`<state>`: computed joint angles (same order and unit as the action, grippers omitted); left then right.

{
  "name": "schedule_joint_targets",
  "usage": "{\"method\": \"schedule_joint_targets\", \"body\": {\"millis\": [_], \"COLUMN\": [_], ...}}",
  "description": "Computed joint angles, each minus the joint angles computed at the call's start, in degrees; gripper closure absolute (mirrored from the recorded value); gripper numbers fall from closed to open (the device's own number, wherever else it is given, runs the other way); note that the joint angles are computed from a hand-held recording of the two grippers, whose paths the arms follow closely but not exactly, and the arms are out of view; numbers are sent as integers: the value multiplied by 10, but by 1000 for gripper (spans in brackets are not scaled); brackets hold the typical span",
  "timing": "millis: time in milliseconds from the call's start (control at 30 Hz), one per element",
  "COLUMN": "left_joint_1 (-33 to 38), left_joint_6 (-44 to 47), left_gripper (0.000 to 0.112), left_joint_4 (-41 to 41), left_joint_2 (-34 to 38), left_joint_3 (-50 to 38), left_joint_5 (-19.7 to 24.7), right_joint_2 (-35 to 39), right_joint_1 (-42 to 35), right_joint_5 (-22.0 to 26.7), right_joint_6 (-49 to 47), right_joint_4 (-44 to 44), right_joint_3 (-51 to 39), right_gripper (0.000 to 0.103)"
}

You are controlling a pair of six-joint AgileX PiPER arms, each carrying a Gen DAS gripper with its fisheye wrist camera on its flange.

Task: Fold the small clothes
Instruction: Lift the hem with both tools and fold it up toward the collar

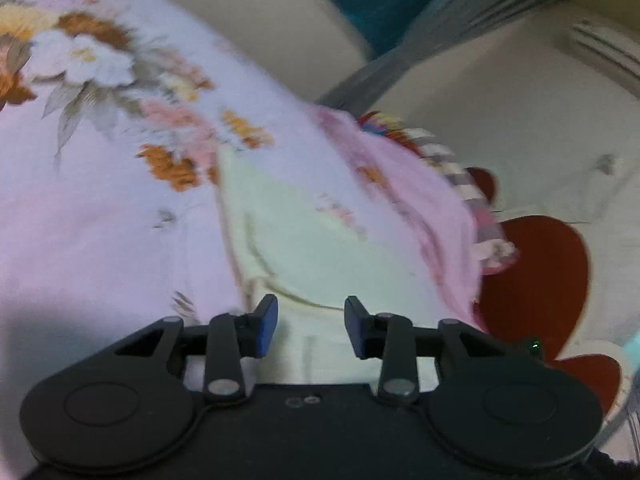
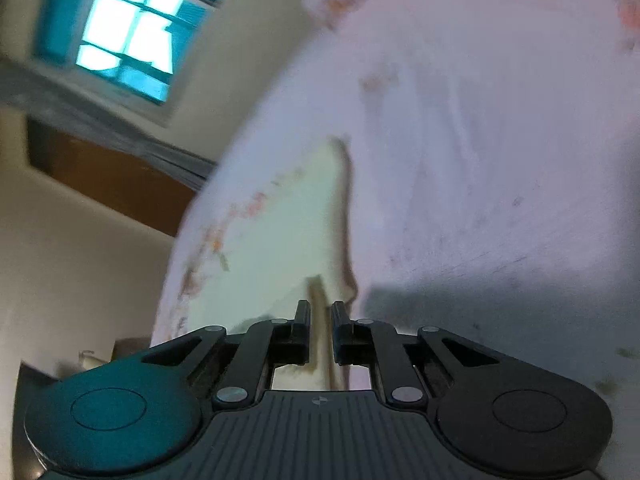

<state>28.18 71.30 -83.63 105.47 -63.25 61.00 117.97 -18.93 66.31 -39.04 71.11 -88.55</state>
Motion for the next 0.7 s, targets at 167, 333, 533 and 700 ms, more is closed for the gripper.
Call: {"method": "schedule_joint_targets", "body": {"millis": [167, 333, 533, 700], "left_joint_1": [-35, -101, -139, -126], "left_joint_6": [-4, -73, -86, -38], "left_gripper": [77, 77, 77, 108], "left_joint_4": [41, 168, 216, 145], "left_joint_2": [10, 15, 77, 100], "left_joint_3": [-22, -72, -136, -116], "left_joint_5": [10, -55, -45, -24], "right_joint_2": [-77, -97, -96, -93], "right_joint_1": [-16, 12, 21, 9], "right_joint_5": [-31, -45, -52, -39], "right_joint_6": [-165, -200, -213, -214], "right_joint_4": [71, 75, 84, 85], "right_joint_3": [132, 164, 181, 180], "right_gripper": [92, 92, 92, 92]}}
